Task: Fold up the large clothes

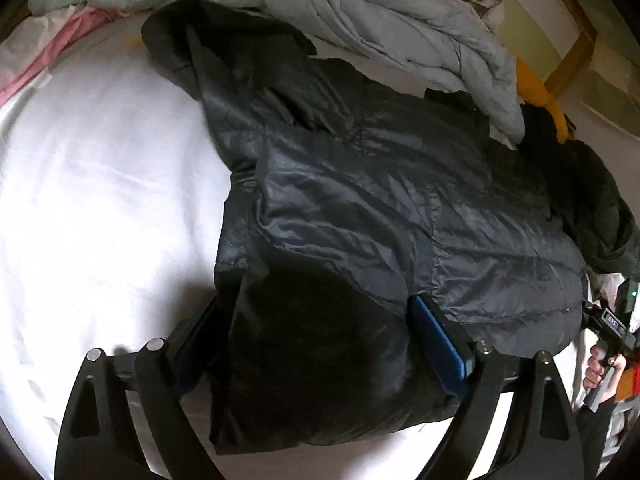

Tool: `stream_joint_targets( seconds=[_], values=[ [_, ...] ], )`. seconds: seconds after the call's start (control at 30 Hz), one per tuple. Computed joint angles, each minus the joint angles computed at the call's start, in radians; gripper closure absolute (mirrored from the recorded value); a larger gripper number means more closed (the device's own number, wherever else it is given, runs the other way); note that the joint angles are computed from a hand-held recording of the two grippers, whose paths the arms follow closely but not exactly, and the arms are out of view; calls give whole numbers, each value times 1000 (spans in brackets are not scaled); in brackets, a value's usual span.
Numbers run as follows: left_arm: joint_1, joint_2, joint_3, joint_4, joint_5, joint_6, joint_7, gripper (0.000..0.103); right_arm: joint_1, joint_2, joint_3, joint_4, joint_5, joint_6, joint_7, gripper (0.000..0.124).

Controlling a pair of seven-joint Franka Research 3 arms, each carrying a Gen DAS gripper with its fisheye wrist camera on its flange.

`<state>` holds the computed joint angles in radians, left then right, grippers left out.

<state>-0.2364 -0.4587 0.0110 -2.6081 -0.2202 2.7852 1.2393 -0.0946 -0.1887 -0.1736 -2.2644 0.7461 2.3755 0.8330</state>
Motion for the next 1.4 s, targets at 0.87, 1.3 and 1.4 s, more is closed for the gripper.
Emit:
stream_joint_targets(
  seconds=[0.87, 1.3, 1.4],
  values=[
    [197, -317, -262, -140, 507, -50, -390, 28, 14, -352, -33, -291, -139, 188, 83, 96],
    [147, -274, -203, -100, 582, 70, -405, 26, 25, -340, -72, -270, -118, 325, 121, 90],
    [169, -229, -217, -36, 599, 55, -388, 26, 25, -304, -63, -218, -131, 328, 117, 90]
  ],
)
